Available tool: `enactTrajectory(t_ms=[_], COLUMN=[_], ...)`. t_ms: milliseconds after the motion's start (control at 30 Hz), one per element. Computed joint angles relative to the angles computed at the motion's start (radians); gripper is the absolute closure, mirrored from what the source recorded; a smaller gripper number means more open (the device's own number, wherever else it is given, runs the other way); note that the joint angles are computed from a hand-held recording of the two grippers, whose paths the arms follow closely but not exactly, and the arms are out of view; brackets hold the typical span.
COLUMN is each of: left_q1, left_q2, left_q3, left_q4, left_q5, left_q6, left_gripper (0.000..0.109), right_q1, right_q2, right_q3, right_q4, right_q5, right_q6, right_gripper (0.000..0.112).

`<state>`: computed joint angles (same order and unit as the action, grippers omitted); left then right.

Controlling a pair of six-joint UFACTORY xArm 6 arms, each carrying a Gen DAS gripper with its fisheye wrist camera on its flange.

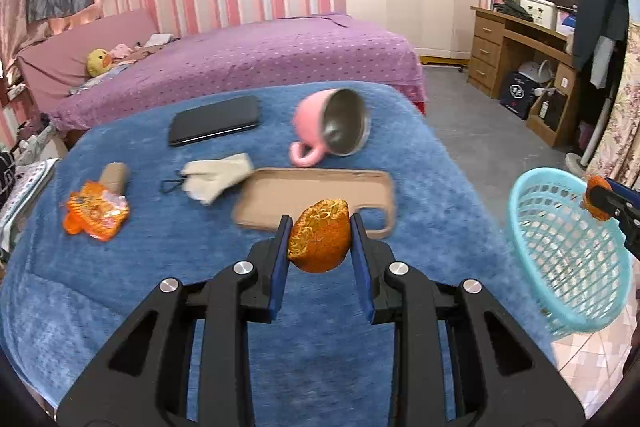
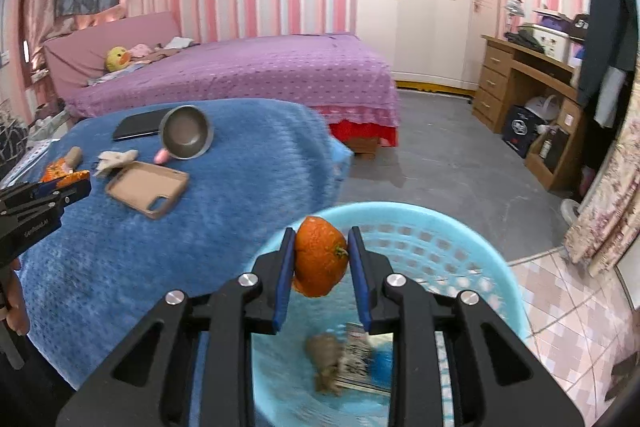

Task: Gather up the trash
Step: 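Carry the mandarins with both tools over the blue basket, then open the left tool over the basket while the right tool releases its mandarin into it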

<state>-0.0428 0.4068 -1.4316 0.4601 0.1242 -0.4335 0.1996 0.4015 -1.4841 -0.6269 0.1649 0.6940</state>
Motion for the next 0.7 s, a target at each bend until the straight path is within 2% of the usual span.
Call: enactTrajectory(t_ms=[167,267,433,700], left_q1=[-0.058,-0.105,-0.182,-0.265], left_q2=[0.050,0.082,0.140,0.242], left_q3=[-0.059,-0.097,-0.166,-0.300], left_q4=[-0.066,-0.212,-0.470,-0.576], left_q5=[0.000,-0.008,0.011,0.066], left_q6=[0.077,0.208,0.430,0.526], left_gripper=[0.081,0.081,0.081,0.081], right_q1=[-0.060,-0.094,-0.142,-0.166], right_q2=[-0.059,-0.079,-0.098,-0.089], right_q3=[0.067,0.093,0.129,0.136], right_q4=[-0.176,-0.220,-0.249,-0.253], right_q5=[0.019,0.026,0.013,0.003], right_q6=[0.147,0.180,0.217,0.246], right_gripper=[0.085,0.085,0.085,0.085])
